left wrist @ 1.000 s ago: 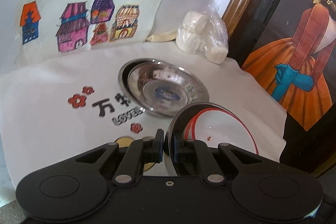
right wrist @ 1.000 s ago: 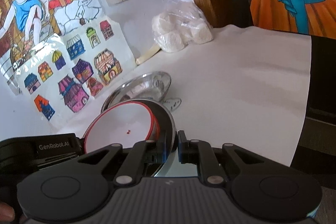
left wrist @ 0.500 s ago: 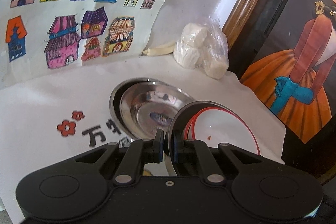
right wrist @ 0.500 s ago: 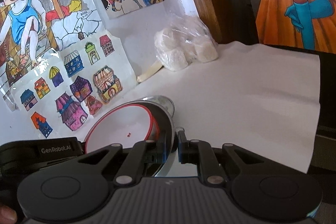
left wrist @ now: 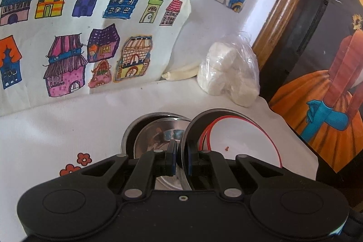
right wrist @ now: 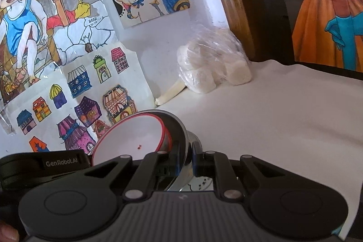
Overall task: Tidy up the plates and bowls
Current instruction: 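Lift the steel bowl with its white bowls using both tools, then carry the steel bowl with both tools toward the steel plate stack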
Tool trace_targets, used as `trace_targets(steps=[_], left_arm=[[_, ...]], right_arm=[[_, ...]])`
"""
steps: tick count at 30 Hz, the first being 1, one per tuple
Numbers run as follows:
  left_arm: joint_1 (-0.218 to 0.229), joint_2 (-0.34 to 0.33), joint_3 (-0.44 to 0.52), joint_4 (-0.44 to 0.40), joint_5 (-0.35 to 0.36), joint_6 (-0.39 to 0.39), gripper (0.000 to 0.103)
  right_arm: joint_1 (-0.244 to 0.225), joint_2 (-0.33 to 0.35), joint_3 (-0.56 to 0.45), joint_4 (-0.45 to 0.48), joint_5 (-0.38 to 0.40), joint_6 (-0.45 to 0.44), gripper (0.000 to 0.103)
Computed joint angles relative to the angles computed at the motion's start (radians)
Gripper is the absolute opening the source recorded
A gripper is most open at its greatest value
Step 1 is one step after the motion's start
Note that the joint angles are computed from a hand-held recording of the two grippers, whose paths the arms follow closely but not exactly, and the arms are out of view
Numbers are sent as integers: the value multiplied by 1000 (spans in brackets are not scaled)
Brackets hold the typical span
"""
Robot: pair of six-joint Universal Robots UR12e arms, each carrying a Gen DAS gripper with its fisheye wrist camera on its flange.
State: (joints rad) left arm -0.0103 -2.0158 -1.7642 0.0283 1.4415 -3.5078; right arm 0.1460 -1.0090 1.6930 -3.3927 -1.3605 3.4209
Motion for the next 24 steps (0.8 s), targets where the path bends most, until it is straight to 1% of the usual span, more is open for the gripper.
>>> trace_targets(steps=[4, 14, 24], left_arm=[[0, -17, 18, -2, 10, 1, 7], [3, -56, 68, -37, 6, 2, 7], [8, -79, 93, -62, 14, -29, 7]], right_arm=[[1, 16, -24, 13, 2, -8, 13], [1, 50, -74, 53, -4, 1, 13], [5, 78, -115, 88, -3, -3, 13]])
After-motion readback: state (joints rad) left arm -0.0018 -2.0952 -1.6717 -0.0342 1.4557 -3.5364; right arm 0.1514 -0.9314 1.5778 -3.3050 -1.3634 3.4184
